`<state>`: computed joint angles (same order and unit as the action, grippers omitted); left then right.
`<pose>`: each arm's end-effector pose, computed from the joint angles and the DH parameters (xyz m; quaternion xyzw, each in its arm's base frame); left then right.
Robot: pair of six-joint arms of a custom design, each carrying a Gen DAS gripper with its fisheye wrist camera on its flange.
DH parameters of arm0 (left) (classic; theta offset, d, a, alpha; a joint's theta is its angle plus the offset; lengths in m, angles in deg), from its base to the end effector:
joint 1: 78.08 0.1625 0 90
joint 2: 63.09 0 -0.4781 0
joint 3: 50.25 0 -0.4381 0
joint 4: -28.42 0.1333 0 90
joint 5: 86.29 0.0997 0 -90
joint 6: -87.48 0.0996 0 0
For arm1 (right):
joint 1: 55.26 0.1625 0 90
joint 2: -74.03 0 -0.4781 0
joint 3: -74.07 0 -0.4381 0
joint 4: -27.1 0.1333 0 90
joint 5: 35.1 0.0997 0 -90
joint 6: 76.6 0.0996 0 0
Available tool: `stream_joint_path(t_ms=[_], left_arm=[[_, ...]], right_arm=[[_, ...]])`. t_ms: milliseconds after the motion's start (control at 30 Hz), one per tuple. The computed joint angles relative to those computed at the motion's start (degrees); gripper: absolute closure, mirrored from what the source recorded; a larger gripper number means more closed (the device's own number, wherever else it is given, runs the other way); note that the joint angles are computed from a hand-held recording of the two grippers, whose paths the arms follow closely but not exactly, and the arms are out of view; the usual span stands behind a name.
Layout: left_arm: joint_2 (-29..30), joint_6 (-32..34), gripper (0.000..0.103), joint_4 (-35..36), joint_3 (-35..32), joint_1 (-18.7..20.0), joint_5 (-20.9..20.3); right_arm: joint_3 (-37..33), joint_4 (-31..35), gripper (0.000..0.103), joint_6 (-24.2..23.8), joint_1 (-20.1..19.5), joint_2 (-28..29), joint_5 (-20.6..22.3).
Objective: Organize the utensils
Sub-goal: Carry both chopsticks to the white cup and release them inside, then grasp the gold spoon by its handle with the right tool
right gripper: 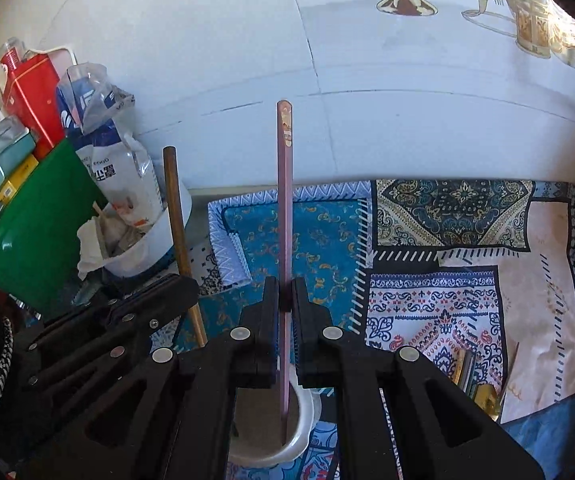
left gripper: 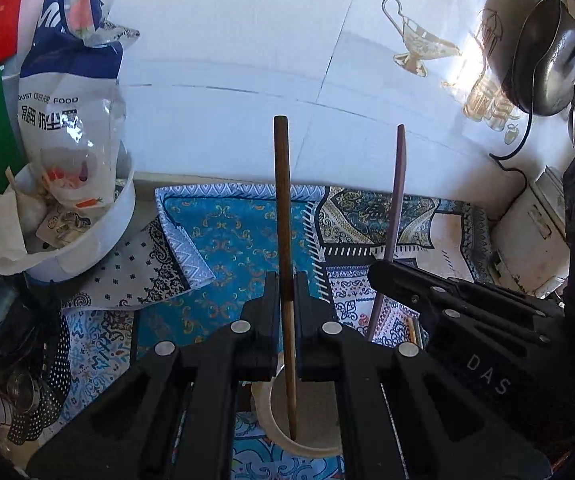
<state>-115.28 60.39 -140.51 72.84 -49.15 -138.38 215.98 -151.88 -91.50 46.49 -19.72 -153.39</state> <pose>-0.3839 -0.4344 0.0624 0.2539 0.9089 -0.2730 0.1867 0.1645 -0.3680 0.3120 0.1265 -0.9040 0.3317 0.2382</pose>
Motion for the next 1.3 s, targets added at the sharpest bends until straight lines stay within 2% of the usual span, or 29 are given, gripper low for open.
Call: stream_joint_path(t_ms=[267, 400, 533, 633, 800, 900, 1100, 1300], left_arm=[[-1.87, -3.85, 0.099, 9.96, 0.21, -1.48, -0.33], [-2.98, -5.74, 0.098, 12.94, 0.65, -3.28, 0.92], [-4.26, -7.43, 0.097, 15.57, 0.74, -5.48, 2.08], [-4.96, -8.56, 0.093, 16.87, 0.60, -7.36, 2.95], [-4.62, -9.49, 0.077, 17.10, -0.19, -10.02, 3.44], [-3.56, -9.73, 0.073, 16.77, -0.97, -11.45, 3.09], [0.15, -9.82, 0.067, 16.08, -3.15, -13.59, 0.93], [4.81, -11.09, 0.066, 16.94, -5.60, -14.20, -2.61]], right_arm=[[0.12, 9.93, 0.096, -0.76, 0.31, -4.40, 0.30], [0.15, 12.31, 0.083, -0.79, 0.73, -6.66, 0.62], [0.37, 14.15, 0.080, -1.76, 1.70, -9.66, 0.10], [0.48, 15.85, 0.079, -2.89, 2.38, -12.46, -0.61], [0.72, 18.30, 0.074, -4.74, 2.92, -17.79, -1.79], [0.93, 19.87, 0.072, -6.00, 2.71, -21.73, -2.99], [0.84, 24.52, 0.070, -8.45, -1.03, -29.74, -3.55], [1.56, 28.61, 0.070, -12.31, -9.68, -36.96, -0.69]])
